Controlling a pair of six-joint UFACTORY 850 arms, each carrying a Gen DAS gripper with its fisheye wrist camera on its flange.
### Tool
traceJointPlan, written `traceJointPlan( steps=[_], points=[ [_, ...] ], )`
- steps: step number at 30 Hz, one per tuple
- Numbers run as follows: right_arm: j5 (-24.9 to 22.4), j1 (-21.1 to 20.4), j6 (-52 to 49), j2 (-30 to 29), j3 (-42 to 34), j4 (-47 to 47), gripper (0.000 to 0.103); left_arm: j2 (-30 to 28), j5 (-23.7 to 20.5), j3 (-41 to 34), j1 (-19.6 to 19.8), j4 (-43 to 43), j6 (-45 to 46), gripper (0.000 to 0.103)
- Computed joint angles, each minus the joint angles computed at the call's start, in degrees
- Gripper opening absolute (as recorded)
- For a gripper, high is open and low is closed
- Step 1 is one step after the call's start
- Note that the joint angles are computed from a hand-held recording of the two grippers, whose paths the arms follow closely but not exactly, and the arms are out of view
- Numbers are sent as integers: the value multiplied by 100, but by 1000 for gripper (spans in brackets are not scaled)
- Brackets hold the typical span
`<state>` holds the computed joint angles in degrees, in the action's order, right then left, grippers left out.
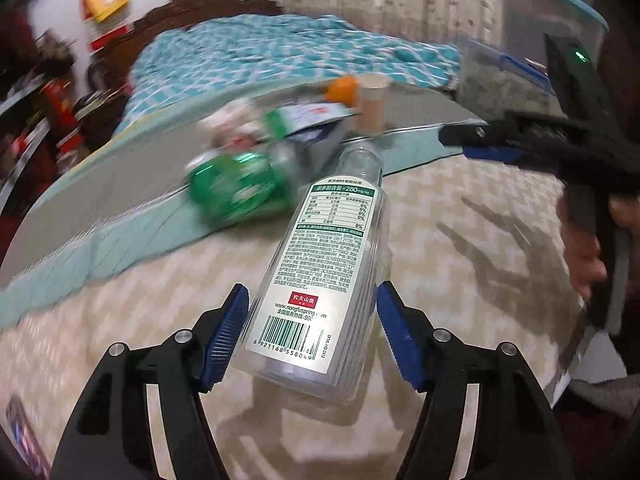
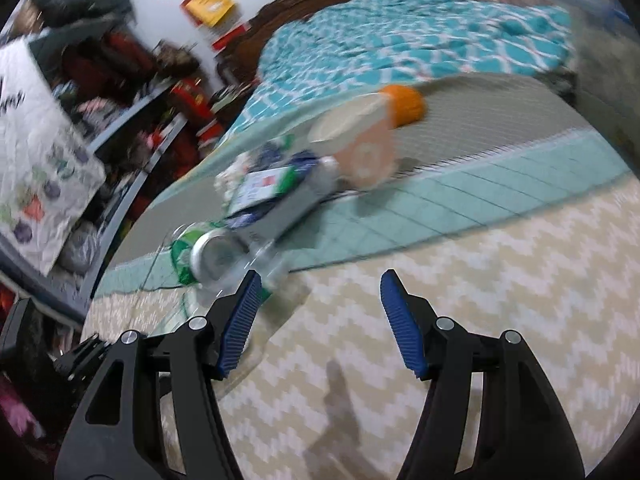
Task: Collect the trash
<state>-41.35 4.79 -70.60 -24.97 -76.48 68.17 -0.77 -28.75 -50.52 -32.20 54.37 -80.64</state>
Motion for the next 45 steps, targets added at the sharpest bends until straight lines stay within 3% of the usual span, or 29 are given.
traceJointPlan(
  steps=[4,5,7,12,14,15,16,17,18,20,21,25,29,36,40,42,44,45],
  points=[
    [730,598,113,-329,-630,-490,65,497,-459,424,35,144,-577,63],
    [883,703,246,-433,-786,-666,71,595,-556,496,55,145,-668,63],
    [1215,976,846,-748,-1258,-1352,74,803,-554,665,94,190,-843,63],
    [1539,1414,2080,-1193,-1879,-2973,80,1018,-475,864,125,193,-888,63],
    [1765,1473,1997,-1133,-1741,-3159,69,1050,-443,908,116,138,-852,64],
    [1871,1464,1599,-1023,-1566,-2930,60,1066,-435,930,107,115,-829,64],
    [1953,1465,1336,-926,-1423,-2797,43,1069,-450,940,75,115,-844,64],
    [1986,1430,1013,-791,-1232,-2570,31,1082,-450,950,64,117,-846,65],
    [1909,1364,657,-660,-1049,-2239,27,1072,-412,939,94,75,-802,68],
    [1857,1222,47,-359,-613,-1592,21,1062,-361,928,138,100,-878,82],
    [1834,1157,-168,-234,-436,-1342,19,1066,-328,926,156,153,-947,83],
    [1509,697,-1353,346,425,-6,19,1017,-285,853,166,273,-999,88],
    [1353,193,-1819,760,1118,657,19,802,-156,683,193,85,-734,91],
    [1769,-221,-1619,1116,1744,67,19,225,-543,270,211,-318,-312,92],
    [2051,-197,-2517,1267,2015,591,22,65,-601,157,287,-569,-251,92],
    [1972,-220,-2591,1234,2018,724,30,-10,-764,103,260,-540,-341,92],
    [1851,-268,-2749,1207,2052,1037,68,-74,-902,54,242,-556,-375,92],
    [1764,-308,-3043,1215,2104,1436,74,-93,-939,38,231,-567,-393,92]
  ],
)
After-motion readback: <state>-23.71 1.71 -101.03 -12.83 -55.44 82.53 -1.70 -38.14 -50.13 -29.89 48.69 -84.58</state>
